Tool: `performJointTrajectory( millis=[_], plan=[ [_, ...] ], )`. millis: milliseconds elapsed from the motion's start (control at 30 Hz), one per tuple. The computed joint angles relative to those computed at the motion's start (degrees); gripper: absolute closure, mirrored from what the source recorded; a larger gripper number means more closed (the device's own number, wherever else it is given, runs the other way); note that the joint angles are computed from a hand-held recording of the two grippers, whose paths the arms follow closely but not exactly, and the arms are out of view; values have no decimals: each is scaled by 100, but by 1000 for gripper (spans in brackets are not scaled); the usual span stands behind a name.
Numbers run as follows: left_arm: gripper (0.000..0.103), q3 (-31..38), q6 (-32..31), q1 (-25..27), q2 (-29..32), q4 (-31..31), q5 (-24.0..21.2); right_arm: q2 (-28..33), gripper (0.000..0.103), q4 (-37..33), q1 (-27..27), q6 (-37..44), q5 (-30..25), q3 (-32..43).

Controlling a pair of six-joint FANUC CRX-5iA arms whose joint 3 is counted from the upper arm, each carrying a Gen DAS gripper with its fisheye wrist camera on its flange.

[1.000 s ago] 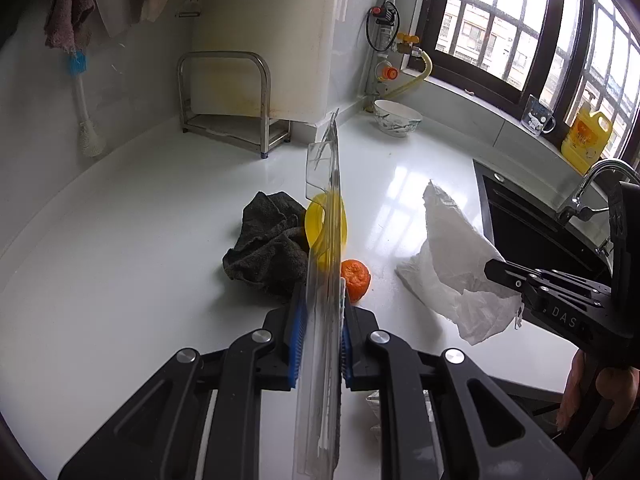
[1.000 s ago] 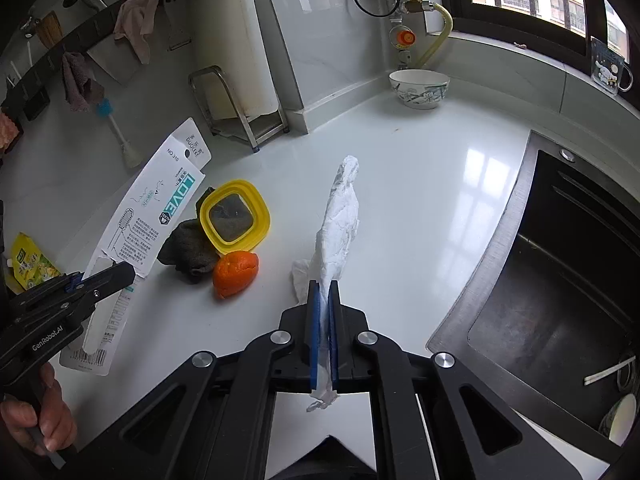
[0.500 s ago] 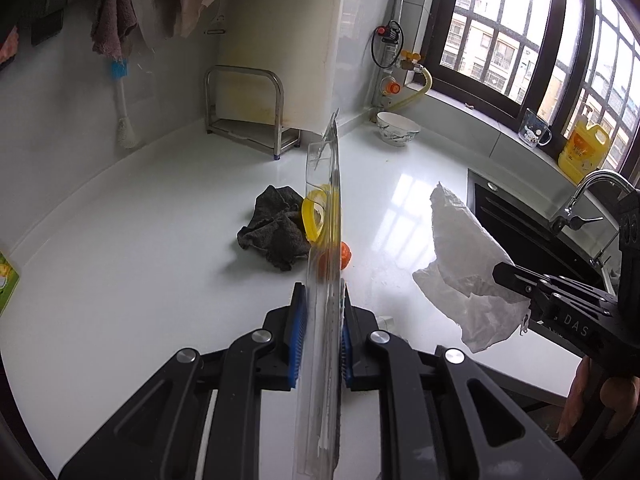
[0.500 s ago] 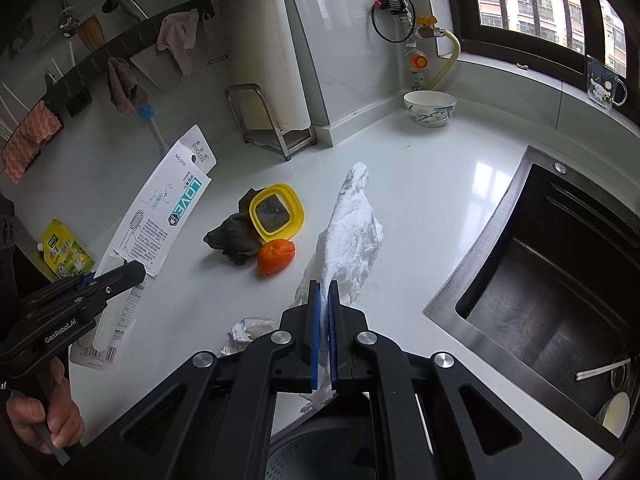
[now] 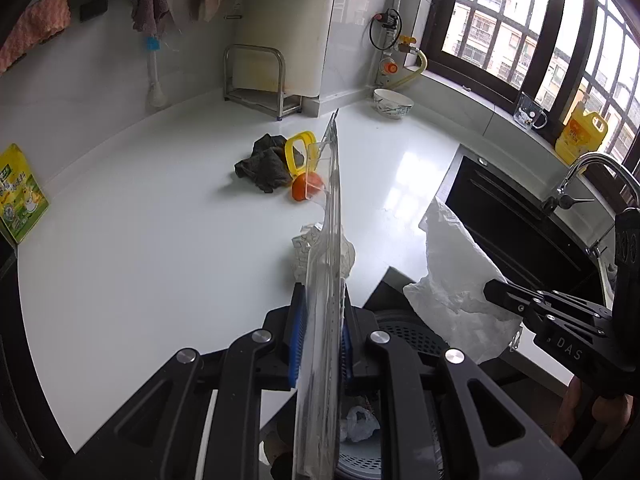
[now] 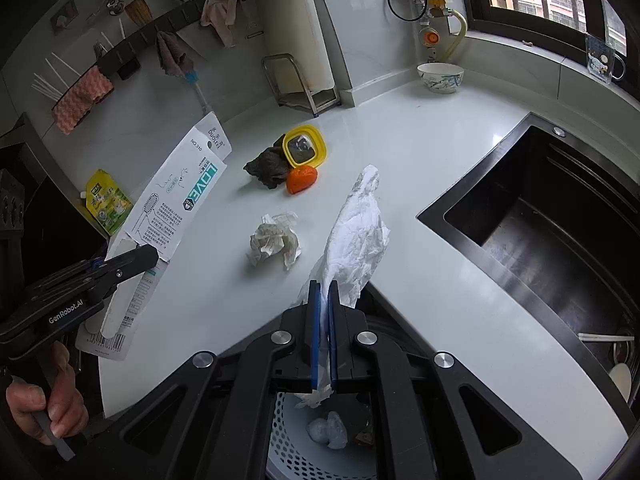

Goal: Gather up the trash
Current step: 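Carry the package in the left tool while the right tool carries the tissue over the basket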

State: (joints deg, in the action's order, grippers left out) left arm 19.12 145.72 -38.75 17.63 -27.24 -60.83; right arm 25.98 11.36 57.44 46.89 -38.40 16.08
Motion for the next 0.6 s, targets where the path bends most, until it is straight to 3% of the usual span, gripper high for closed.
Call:
performJointTrajectory(
  millis=[267,600],
  plan=[
    [87,242,503,-582,362,-4,-470,-519,99,-636,29,661,44,-740],
    [87,415,681,-824,863,461,-562,-678,99,-1376,-53,1368,-173,-1127]
  ],
)
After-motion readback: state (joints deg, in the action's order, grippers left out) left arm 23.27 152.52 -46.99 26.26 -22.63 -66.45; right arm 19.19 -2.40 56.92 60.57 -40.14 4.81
